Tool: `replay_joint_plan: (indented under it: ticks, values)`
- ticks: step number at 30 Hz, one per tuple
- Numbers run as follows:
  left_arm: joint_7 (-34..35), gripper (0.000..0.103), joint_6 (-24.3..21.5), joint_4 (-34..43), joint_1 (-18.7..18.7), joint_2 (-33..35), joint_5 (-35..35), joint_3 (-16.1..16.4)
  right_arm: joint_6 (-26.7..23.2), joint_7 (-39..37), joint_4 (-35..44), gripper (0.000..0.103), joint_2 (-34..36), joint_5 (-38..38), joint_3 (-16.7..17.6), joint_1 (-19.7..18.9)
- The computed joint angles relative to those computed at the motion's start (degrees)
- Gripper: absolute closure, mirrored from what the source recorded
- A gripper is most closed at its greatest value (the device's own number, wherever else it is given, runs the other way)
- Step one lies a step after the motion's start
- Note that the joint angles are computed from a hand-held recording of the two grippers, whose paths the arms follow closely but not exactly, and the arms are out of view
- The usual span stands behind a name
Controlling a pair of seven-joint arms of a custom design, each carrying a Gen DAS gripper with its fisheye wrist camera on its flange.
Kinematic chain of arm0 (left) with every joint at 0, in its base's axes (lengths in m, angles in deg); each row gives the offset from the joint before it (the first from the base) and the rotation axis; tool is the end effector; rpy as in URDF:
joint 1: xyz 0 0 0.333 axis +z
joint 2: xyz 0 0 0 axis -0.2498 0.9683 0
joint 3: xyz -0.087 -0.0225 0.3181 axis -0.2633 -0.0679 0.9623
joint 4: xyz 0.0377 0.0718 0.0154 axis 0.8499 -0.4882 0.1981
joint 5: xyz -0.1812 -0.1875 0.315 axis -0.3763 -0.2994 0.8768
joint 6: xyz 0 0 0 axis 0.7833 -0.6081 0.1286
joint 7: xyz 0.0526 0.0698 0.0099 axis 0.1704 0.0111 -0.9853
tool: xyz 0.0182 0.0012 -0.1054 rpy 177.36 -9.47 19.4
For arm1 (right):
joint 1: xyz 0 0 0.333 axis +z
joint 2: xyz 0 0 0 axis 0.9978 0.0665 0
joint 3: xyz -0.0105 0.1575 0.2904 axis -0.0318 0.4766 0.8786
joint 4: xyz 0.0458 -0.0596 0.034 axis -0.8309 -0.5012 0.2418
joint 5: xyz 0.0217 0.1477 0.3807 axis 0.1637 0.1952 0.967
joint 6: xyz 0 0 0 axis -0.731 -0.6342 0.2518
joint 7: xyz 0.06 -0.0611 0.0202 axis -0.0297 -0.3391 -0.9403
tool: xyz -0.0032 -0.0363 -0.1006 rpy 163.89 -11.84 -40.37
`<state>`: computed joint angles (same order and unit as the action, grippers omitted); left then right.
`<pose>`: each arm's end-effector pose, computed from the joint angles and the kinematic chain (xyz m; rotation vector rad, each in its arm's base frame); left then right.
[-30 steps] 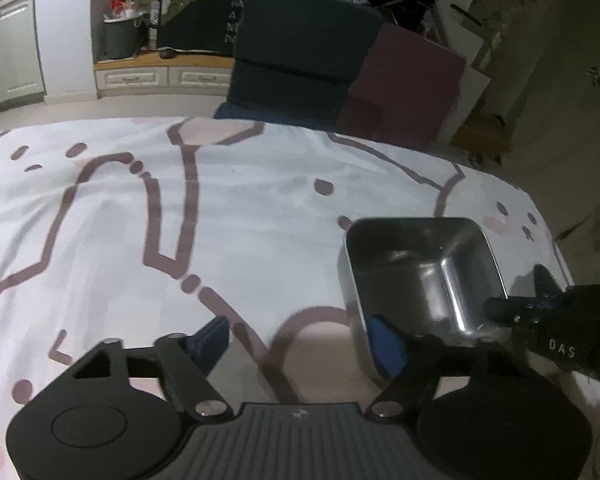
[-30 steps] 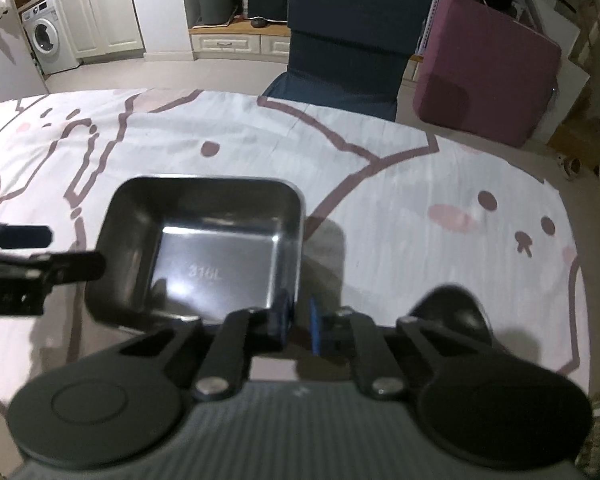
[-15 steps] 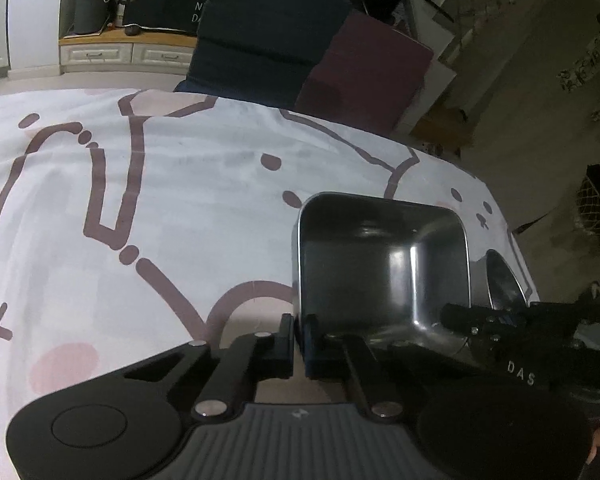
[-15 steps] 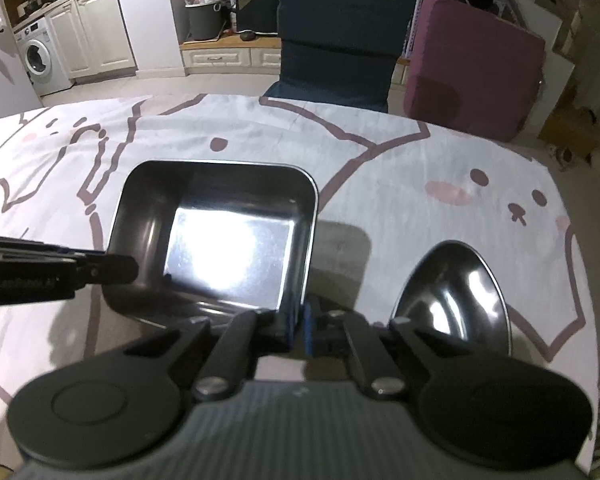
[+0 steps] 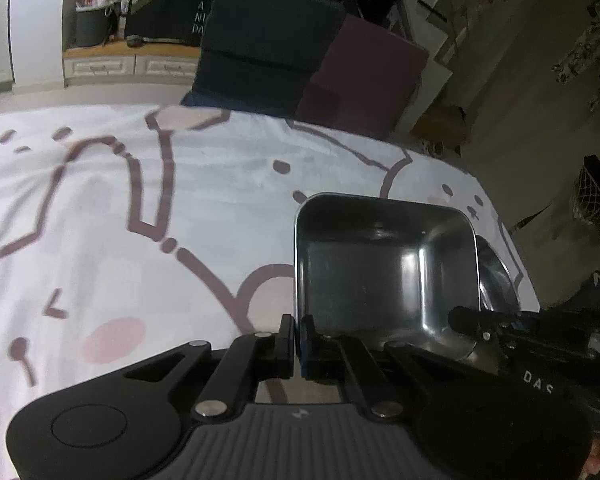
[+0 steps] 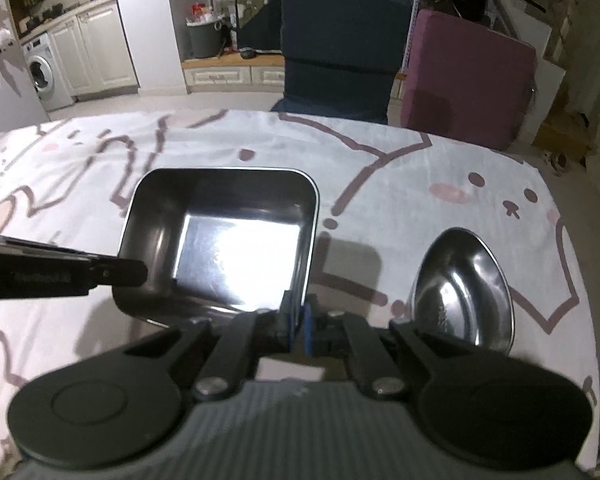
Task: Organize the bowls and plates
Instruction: 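Close the left gripper on the tray rim beside the right gripper, then carry the second steel tray with both grippers toward the nested bowls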
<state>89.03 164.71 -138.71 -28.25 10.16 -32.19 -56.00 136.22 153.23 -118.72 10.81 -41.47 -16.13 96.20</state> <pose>0.5240 -0.2203 0.4984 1.5247 -2.5235 1.0453 0.4401 0.2139 0.4701 -1.7208 2.0464 -0.6883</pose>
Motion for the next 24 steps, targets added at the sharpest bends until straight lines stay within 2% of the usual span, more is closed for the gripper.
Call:
replay_joint_plan:
  ticks: [6, 11, 16, 19, 24]
  values:
    - [3.8, 0.101, -2.3, -5.6, -0.2, -9.0, -2.7, 3.3, 0.1, 2.6, -2.2, 0.098, -5.7, 1.6, 2.7, 1.4]
    - [5.7, 0.099, -4.0, -10.9, -1.3, -17.5, -2.9, 7.4, -0.4, 5.4, -3.5, 0.098, -10.4, 3.3, 6.6, 2.2]
    - [6.3, 0.099, -5.4, -15.6, -1.5, -25.3, -1.2, 11.3, -0.8, 6.8, -3.5, 0.097, -13.3, 5.1, 9.9, 3.4]
    - [6.1, 0.099, -6.3, -17.9, -1.3, -29.3, 0.8, 13.3, -1.9, 8.5, -2.4, 0.097, -13.7, 4.9, 12.9, 3.7]
    - [6.2, 0.099, -7.4, -21.0, -0.4, -35.0, 3.8, 16.7, -2.1, 12.1, -1.3, 0.097, -13.3, 3.8, 16.0, 4.4]
